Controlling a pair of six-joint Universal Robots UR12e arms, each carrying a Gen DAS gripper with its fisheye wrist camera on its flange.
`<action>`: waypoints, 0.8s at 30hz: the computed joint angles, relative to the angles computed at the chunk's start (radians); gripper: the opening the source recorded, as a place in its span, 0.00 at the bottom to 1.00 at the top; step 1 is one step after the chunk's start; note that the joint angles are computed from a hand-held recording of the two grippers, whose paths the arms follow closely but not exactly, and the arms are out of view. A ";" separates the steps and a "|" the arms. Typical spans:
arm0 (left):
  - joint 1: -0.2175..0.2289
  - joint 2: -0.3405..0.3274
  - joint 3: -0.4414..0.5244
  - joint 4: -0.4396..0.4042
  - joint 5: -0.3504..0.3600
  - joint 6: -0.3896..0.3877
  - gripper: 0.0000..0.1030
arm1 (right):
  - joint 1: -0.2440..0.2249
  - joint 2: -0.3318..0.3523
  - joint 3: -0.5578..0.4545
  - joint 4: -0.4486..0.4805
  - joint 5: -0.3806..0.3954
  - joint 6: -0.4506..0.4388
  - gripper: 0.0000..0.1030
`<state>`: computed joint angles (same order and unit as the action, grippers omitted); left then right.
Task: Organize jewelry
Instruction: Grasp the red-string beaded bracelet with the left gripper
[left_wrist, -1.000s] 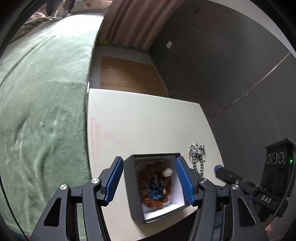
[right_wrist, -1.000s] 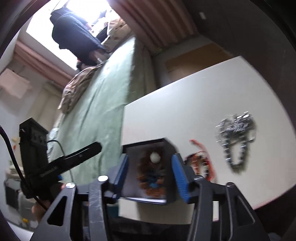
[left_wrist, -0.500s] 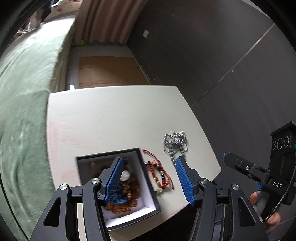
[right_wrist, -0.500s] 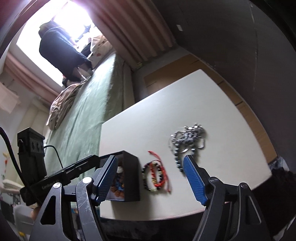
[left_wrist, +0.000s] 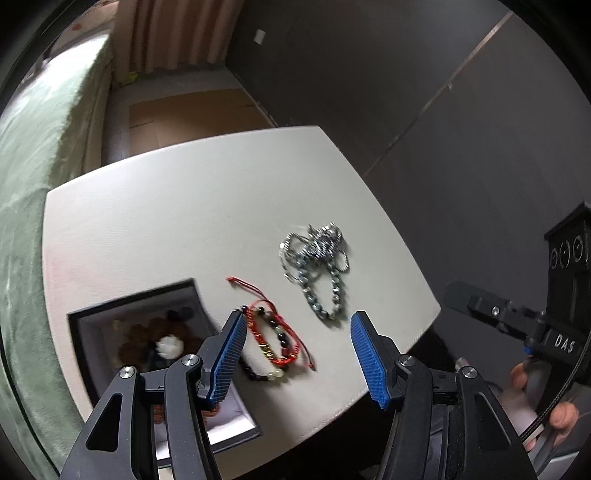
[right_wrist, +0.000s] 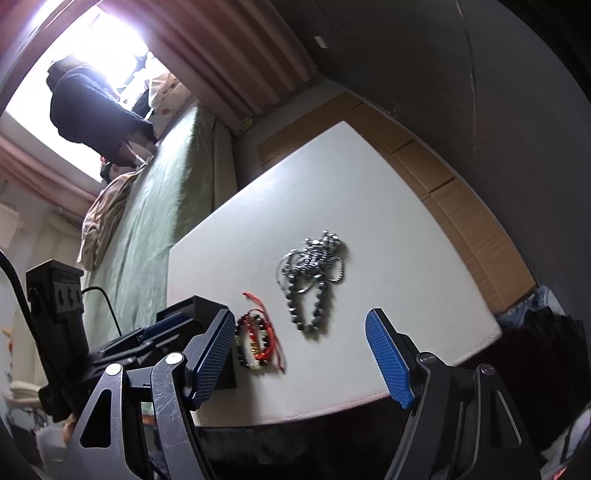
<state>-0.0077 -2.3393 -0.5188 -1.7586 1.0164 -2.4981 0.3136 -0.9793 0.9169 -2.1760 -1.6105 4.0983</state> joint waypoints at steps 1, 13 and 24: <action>-0.004 0.004 -0.008 0.001 0.007 0.006 0.58 | -0.002 -0.005 0.007 0.000 0.001 0.003 0.71; -0.048 0.032 -0.081 -0.007 0.120 0.033 0.33 | -0.015 -0.058 0.089 0.005 0.009 0.034 0.71; -0.071 0.032 -0.111 0.031 0.211 0.002 0.33 | -0.028 -0.079 0.129 0.049 0.045 0.056 0.71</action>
<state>-0.0787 -2.3073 -0.6296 -1.7279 1.2270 -2.4962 0.2855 -1.0588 1.0459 -2.1274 -1.5653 4.1542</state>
